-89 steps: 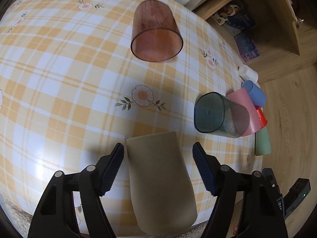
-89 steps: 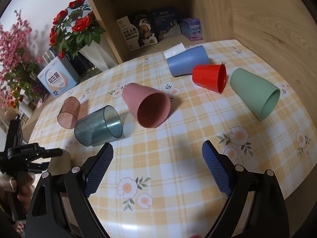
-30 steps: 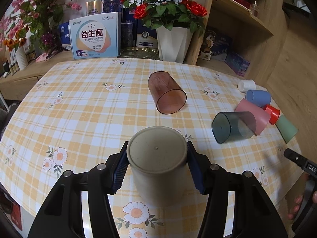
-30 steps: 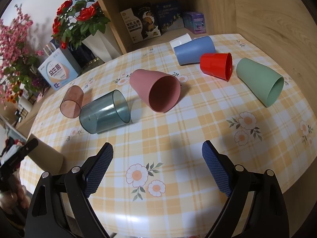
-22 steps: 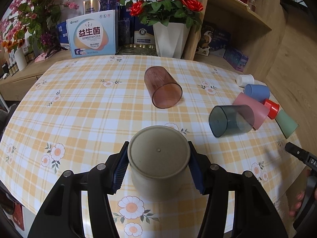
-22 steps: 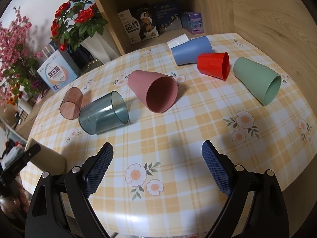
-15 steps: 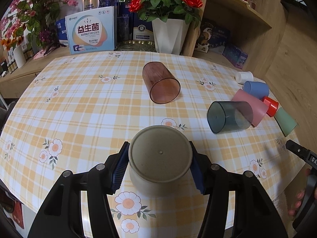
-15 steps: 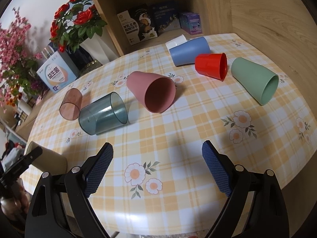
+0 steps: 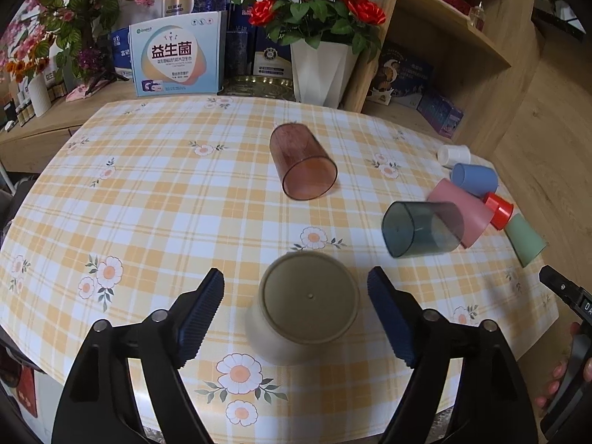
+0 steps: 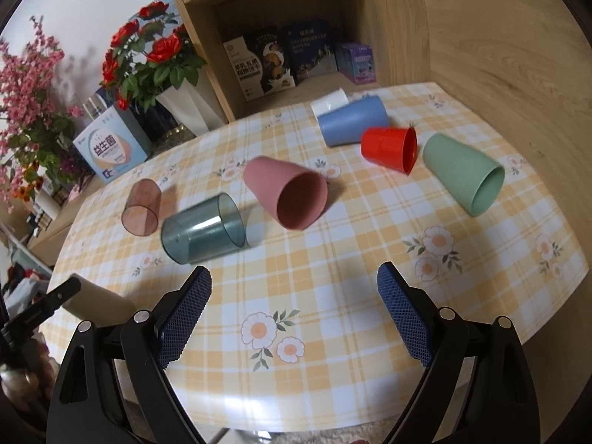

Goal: Flip cup upside down

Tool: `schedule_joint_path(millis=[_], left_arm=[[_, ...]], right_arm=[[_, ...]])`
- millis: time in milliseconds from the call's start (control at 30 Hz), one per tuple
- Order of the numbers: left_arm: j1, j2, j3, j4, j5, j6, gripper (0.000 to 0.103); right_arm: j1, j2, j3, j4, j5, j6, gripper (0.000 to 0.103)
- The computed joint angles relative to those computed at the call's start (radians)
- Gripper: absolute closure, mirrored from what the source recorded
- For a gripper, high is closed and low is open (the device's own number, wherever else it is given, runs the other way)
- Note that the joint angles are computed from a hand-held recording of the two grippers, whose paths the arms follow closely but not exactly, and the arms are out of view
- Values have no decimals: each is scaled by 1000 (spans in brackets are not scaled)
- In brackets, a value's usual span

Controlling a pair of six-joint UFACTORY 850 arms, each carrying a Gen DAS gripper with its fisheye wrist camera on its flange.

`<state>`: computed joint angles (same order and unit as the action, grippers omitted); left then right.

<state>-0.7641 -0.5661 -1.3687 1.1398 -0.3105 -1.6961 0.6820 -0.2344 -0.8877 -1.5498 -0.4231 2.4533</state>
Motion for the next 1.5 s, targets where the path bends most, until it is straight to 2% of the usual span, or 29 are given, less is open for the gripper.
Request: schedule_joint_path(millis=[67,100,267,333,567,833,1500], left_arm=[[-4,14,2,3,-11,5,21],[-8,27,6,22,-21,-7,15],[-27,86,29,118,-57,-78,11],[-37,115,41,146,-82,-99,6],[-79,213,78,211,-195,-136,6],[-123,284,111,262,-258,-135,6],[-147,313,117,270,-267,-134,6]], right_arm=[[10,18,-2,22,-22,-31,15],[17,30,-3,32,-36,-47,15],[53,78,-12,52,-96,-93,15],[69,96,-18,60,-121,-113,15],[138,135,-56,101,-230,-216,15],[210,154,-100,142,-338,-348,15],[232,146,-143,165,-382,-423,15]])
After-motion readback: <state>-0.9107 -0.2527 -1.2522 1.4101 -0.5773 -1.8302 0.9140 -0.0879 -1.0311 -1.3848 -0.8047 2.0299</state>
